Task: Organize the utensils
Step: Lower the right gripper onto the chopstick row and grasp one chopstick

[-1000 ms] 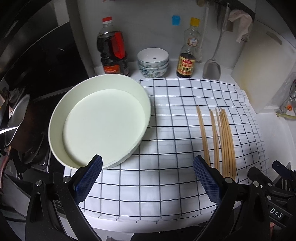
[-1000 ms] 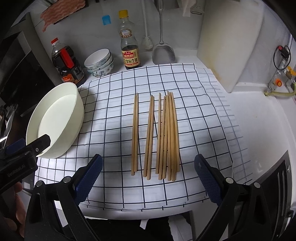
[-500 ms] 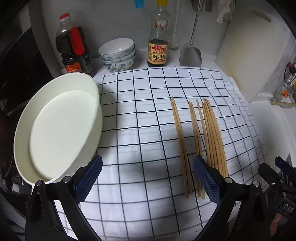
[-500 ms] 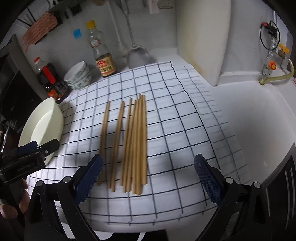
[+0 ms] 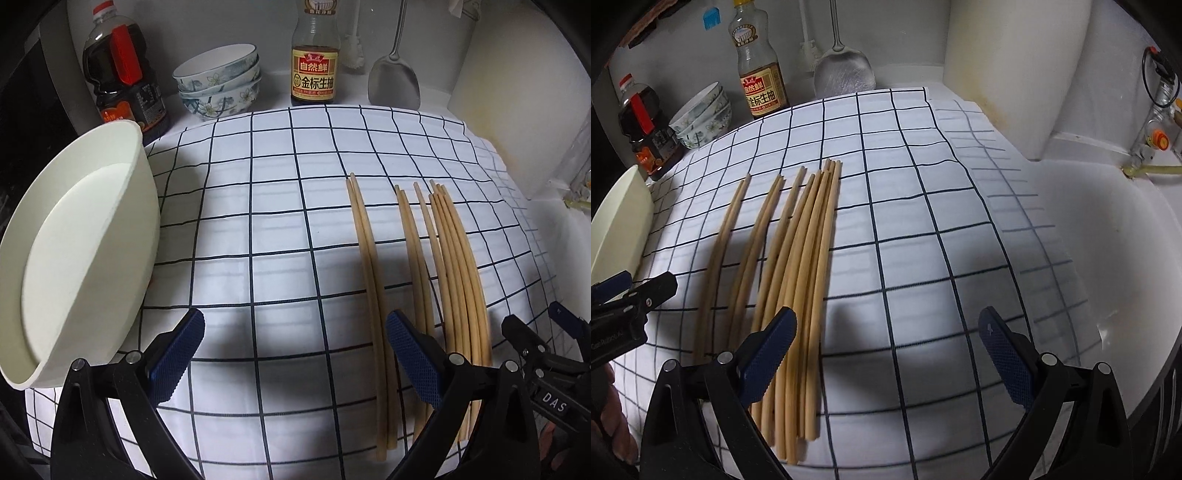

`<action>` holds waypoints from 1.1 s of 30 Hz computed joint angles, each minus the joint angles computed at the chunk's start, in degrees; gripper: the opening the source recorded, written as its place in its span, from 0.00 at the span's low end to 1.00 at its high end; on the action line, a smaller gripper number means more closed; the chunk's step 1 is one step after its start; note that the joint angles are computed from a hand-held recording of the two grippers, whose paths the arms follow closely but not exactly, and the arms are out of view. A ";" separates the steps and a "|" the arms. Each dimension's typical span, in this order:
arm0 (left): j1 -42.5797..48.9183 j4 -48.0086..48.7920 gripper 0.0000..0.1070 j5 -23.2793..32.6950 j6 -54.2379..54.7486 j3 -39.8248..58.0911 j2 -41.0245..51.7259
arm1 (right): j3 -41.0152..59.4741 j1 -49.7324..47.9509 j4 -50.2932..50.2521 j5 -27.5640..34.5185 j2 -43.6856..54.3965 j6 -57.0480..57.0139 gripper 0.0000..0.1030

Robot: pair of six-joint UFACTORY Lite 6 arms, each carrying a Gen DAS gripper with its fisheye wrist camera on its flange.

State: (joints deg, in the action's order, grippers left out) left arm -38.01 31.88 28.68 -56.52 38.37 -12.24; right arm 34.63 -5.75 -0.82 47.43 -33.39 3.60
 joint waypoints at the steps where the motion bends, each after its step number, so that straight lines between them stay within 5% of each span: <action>1: 0.26 0.05 0.90 -0.67 0.04 0.22 1.01 | -0.17 0.04 -0.76 -0.87 0.80 0.36 0.92; 30: 0.24 6.32 0.91 -6.18 -6.80 1.64 10.22 | -1.46 4.45 -7.35 -8.63 6.69 2.43 0.91; 33: 0.15 8.95 0.89 -6.88 -9.10 3.37 12.28 | -1.05 2.66 -2.45 -10.30 7.80 -2.85 0.83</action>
State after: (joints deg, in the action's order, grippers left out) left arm -37.85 40.82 21.80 -65.62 41.75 0.04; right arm 33.57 -3.09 -3.27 37.13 -25.60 0.74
